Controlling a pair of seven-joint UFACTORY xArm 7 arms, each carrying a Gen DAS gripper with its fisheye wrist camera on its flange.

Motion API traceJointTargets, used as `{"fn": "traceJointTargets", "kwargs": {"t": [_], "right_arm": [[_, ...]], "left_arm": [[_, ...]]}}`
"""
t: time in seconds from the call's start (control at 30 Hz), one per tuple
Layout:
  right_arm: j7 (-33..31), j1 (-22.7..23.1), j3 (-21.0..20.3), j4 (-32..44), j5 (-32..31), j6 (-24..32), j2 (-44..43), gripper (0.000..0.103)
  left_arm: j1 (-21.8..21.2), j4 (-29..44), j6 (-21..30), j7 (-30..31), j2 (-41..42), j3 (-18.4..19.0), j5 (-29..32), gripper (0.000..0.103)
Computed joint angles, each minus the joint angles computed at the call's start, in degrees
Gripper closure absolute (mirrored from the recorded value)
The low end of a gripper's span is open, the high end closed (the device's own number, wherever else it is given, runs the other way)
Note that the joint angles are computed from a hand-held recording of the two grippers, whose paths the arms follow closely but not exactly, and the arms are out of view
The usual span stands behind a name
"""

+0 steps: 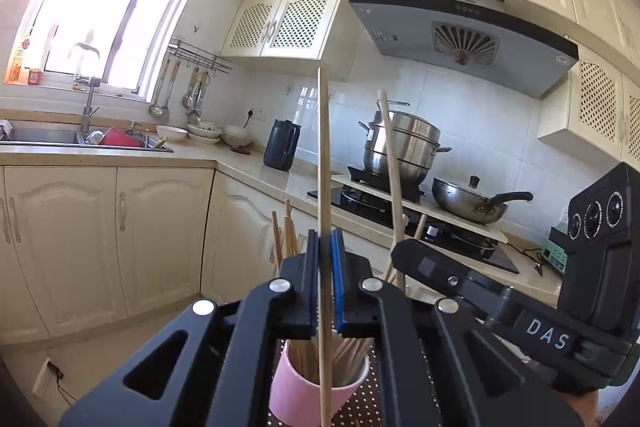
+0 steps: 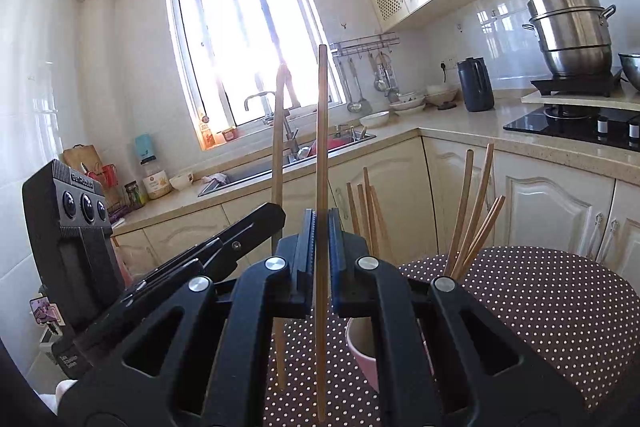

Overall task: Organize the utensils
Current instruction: 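Lower both chopsticks into the pink cup and open both tools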

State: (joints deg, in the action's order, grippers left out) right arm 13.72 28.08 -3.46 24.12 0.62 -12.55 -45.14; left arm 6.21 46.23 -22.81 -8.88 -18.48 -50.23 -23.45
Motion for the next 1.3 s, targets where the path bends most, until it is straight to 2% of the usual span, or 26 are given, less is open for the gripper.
{"fn": "traceJointTargets", "kwargs": {"t": [0.07,0.2,0.27,0.33,0.43,0.53,0.67,0.7,0.8,0.87,1.0,1.3], "right_arm": [[-0.2,-0.9,0.6,0.5,-0.2,-1.3,1.3,0.096],[0.2,-2.3,1.5,1.3,-0.8,-4.0,4.2,0.096],[0.6,-3.0,1.9,1.7,-1.1,-5.3,5.5,0.096],[1.1,-4.3,2.7,1.9,-1.3,-7.5,6.9,0.096],[2.0,-7.1,4.4,2.1,-1.4,-10.9,8.7,0.096],[1.1,-14.6,10.9,2.2,0.4,-13.9,10.0,0.096],[0.6,-17.4,12.8,2.6,1.2,-16.2,12.2,0.096],[0.5,-17.1,12.2,2.6,0.7,-16.4,12.7,0.096],[0.7,-16.5,11.2,2.0,0.1,-17.7,13.9,0.096],[1.0,-16.2,10.8,1.5,-0.1,-18.0,14.1,0.096],[2.3,-14.3,8.6,-0.4,-1.9,-18.7,13.4,0.096],[2.7,-14.0,9.2,-4.9,-2.8,-17.1,9.6,0.096]], "left_arm": [[1.3,0.4,-1.1,0.5,1.2,-1.1,-0.5,0.097],[0.4,1.6,-3.9,2.6,5.3,-0.4,-2.4,0.097],[1.5,2.5,-5.1,5.6,6.9,-2.2,-5.5,0.097],[0.7,3.6,-6.0,7.0,9.2,-2.2,-7.2,0.097],[0.8,6.3,-9.1,13.4,13.2,-4.6,-12.4,0.097],[-1.5,10.3,-13.3,22.8,18.6,-6.1,-18.8,0.097],[-7.1,14.7,-17.5,31.3,24.2,-4.2,-22.4,0.097],[-9.7,16.0,-18.9,34.4,25.5,-2.7,-24.1,0.097],[-12.8,17.8,-20.3,38.2,27.6,-0.9,-25.7,0.097],[-13.5,17.5,-19.2,36.4,27.6,0.3,-24.4,0.097],[-16.6,16.5,-19.7,37.1,27.6,3.1,-25.5,0.097],[-22.5,10.9,-19.1,36.9,23.4,8.7,-26.9,0.097]]}}
